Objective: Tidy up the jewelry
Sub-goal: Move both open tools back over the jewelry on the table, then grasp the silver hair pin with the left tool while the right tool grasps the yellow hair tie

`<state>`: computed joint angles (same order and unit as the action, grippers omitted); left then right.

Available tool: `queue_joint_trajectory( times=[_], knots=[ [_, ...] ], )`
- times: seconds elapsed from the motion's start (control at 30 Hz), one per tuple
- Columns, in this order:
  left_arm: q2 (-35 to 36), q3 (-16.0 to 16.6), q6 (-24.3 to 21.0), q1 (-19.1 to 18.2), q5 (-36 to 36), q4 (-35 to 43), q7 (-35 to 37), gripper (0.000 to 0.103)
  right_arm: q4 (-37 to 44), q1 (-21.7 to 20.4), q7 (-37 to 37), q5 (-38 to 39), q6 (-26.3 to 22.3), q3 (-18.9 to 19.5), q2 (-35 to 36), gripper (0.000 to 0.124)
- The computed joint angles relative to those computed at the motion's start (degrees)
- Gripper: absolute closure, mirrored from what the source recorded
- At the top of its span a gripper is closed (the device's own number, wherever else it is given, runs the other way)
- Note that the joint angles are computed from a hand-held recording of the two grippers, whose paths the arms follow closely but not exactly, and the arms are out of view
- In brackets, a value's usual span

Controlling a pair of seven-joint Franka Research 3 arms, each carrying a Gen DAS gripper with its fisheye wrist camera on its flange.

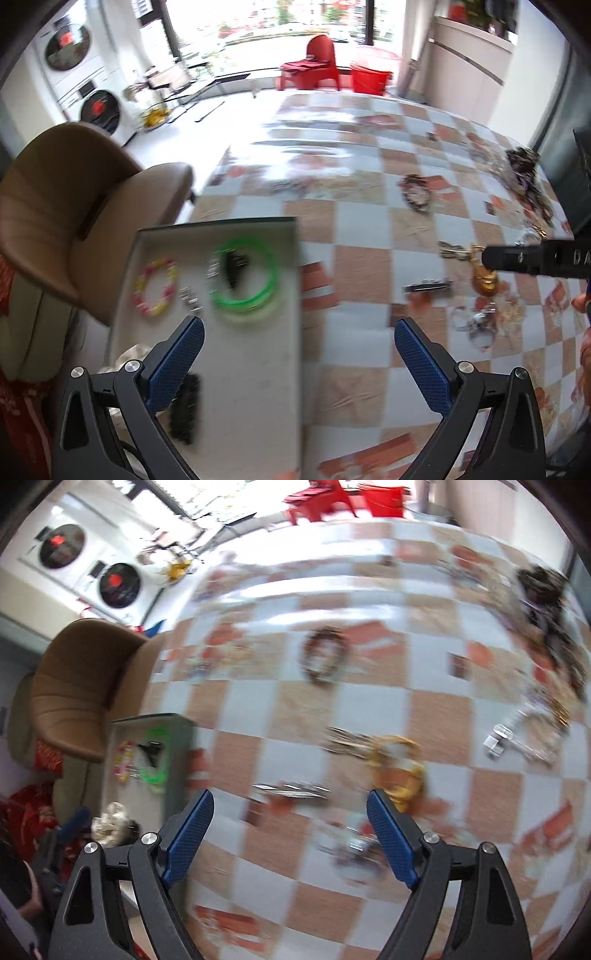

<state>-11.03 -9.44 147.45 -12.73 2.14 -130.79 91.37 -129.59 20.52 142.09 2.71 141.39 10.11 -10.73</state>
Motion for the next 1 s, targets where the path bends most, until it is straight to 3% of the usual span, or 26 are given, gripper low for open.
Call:
queue_joint_trajectory(
  times=[0.2,0.57,0.77,1.0],
  knots=[
    [4.89,-1.97,-0.98,-2.18,-0.81,3.70,3.48,0.000,-5.31,-2.38,3.51,-1.72,-4.11,-0.35,-4.38,0.037],
    [13.67,-4.86,-1.22,-3.45,8.09,8.91,2.90,0.000,-6.41,-4.16,2.53,-4.37,-5.98,-0.69,-3.06,0.038],
    [17.37,-5.35,-0.64,-3.83,10.55,10.89,2.91,0.000,-5.09,-3.65,-0.59,-4.35,-5.24,-1.39,0.17,0.058],
    [20.02,-5.80,0.59,-3.94,11.01,12.36,2.32,0.000,-1.56,-2.99,-1.71,-9.86,-7.27,-1.09,3.28,0.068]
  ],
)
